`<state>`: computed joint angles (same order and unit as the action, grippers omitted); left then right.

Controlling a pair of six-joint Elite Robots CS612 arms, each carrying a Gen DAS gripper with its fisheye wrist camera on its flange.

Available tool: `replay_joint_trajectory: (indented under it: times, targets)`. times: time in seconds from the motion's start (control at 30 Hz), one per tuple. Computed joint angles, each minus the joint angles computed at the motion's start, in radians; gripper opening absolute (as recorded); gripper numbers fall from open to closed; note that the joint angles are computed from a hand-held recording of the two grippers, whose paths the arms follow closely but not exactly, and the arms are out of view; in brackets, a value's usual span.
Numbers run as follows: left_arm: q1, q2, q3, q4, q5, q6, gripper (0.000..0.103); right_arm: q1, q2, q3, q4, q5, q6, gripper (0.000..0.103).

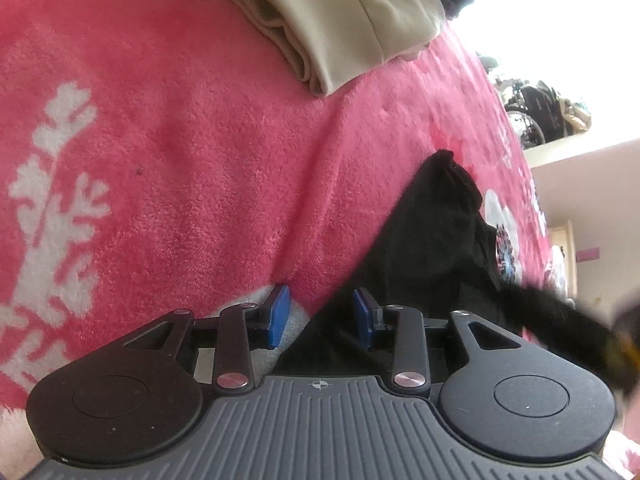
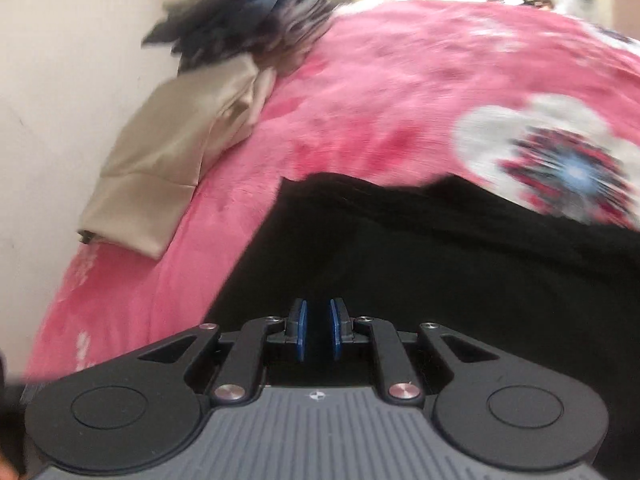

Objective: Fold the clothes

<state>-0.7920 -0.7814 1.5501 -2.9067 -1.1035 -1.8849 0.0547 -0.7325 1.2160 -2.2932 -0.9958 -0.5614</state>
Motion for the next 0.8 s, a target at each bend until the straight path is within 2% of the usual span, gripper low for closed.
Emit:
replay_joint_trajectory:
  times: [0.1, 0.23, 0.3, 0.37, 0.47, 0.5, 0.57, 0.6, 0.63, 0.73, 0.77, 0.8]
  targets:
    - [0.002, -0.001, 0.008, -0.021, -0.003, 0.017, 0.035, 0.045, 0.08, -0.101, -0.004, -0.05, -0.009, 0.012]
    - [0.004, -0.004, 0.026, -0.062, -0.005, 0.03, 0.035, 0.065, 0.162, -0.238, 0.003, -0.02, 0.088, 0.011]
    - [0.006, -0.003, 0.034, -0.085, -0.006, 0.027, 0.035, 0.074, 0.175, -0.253, -0.078, -0.053, 0.126, 0.012]
    - [0.007, -0.002, 0.042, -0.11, -0.004, 0.011, 0.035, 0.071, 0.177, -0.259, -0.128, -0.062, 0.179, 0.015]
    - [0.008, 0.003, 0.051, -0.15, -0.002, -0.012, 0.035, 0.043, 0.146, -0.228, -0.12, 0.02, 0.215, 0.016]
    - [0.008, 0.005, 0.054, -0.162, -0.002, -0.019, 0.035, 0.038, 0.134, -0.219, -0.071, 0.042, 0.181, 0.017]
    - [0.009, 0.008, 0.057, -0.183, -0.003, -0.025, 0.037, 0.03, 0.113, -0.217, 0.066, 0.075, 0.08, 0.031]
    - [0.009, 0.008, 0.057, -0.185, -0.003, -0.022, 0.037, 0.036, 0.112, -0.217, 0.104, 0.062, 0.054, 0.033]
    - [0.009, 0.007, 0.058, -0.183, -0.003, -0.017, 0.037, 0.041, 0.118, -0.229, 0.1, 0.028, 0.069, 0.033]
    - [0.008, -0.001, 0.061, -0.17, 0.001, 0.003, 0.037, 0.061, 0.131, -0.225, -0.027, -0.087, 0.185, 0.031]
    - [0.008, -0.008, 0.065, -0.157, 0.006, 0.014, 0.037, 0.065, 0.137, -0.226, -0.062, -0.114, 0.217, 0.034]
    - [0.007, -0.016, 0.07, -0.143, 0.012, 0.025, 0.037, 0.059, 0.128, -0.212, -0.111, -0.098, 0.291, 0.034]
